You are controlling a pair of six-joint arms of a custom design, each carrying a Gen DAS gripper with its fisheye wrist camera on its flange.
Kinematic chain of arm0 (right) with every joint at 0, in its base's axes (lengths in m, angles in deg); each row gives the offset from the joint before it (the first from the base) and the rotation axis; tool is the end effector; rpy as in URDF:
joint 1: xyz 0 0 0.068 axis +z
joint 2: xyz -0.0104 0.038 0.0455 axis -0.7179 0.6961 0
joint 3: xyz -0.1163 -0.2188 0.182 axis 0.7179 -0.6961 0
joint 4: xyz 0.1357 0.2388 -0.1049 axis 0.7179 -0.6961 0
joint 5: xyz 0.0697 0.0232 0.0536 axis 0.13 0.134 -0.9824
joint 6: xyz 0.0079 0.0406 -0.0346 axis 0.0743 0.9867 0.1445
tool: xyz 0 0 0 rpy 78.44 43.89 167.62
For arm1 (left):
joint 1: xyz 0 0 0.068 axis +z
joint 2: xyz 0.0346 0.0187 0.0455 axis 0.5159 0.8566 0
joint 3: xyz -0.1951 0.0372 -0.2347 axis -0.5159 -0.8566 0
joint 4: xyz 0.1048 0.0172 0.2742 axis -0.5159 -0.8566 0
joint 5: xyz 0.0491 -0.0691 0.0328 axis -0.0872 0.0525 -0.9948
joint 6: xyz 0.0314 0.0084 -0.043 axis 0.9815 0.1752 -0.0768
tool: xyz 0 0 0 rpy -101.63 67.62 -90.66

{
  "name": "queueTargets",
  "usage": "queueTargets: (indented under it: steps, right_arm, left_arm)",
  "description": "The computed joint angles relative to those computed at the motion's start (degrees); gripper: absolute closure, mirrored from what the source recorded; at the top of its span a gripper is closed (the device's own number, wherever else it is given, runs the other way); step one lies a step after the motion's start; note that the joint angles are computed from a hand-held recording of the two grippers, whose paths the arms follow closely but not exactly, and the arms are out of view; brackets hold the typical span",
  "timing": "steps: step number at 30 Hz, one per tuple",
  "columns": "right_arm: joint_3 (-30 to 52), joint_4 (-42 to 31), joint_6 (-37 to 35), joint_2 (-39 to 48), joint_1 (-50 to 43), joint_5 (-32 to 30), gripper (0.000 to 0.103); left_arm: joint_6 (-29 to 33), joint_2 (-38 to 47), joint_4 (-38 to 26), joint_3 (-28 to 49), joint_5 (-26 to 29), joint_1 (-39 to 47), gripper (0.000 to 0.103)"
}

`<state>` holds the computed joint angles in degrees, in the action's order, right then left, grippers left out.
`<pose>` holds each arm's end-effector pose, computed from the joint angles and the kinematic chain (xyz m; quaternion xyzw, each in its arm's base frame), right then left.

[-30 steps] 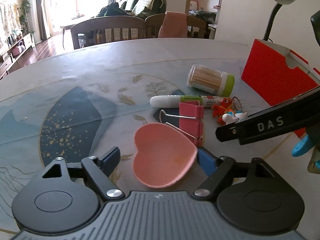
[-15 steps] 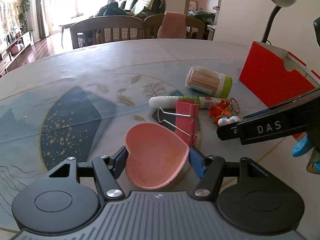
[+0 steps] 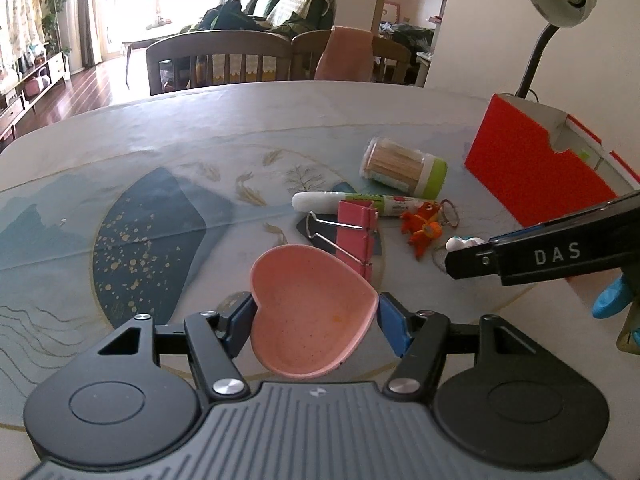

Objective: Organize rigid objects
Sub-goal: 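Grasp the pink heart dish rim with left gripper while right gripper grasps the bunny, then carry the pink heart dish and white bunny over the red box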

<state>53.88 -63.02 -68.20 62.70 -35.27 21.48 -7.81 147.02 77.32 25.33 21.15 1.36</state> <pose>0.3631 0.0792 0.1696 -0.2563 0.9225 0.1387 0.2533 0.2737 -0.1421 0.1164 -0.0904 0.9237 -0.0378 0.3705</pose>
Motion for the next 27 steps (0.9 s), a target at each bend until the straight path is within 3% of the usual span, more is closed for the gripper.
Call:
queueTargets:
  steps: [16, 27]
  right_arm:
    - [1.94, -12.52, -3.19, -11.18, -7.94, -9.84, 0.058]
    - [6.79, -18.98, -8.4, -12.64, -16.05, -14.47, 0.058]
  left_arm:
    - [-3.84, -12.06, -14.84, 4.99, -0.57, -5.77, 0.037]
    - [-3.61, -10.51, -27.62, 16.27, -3.0, -10.04, 0.037]
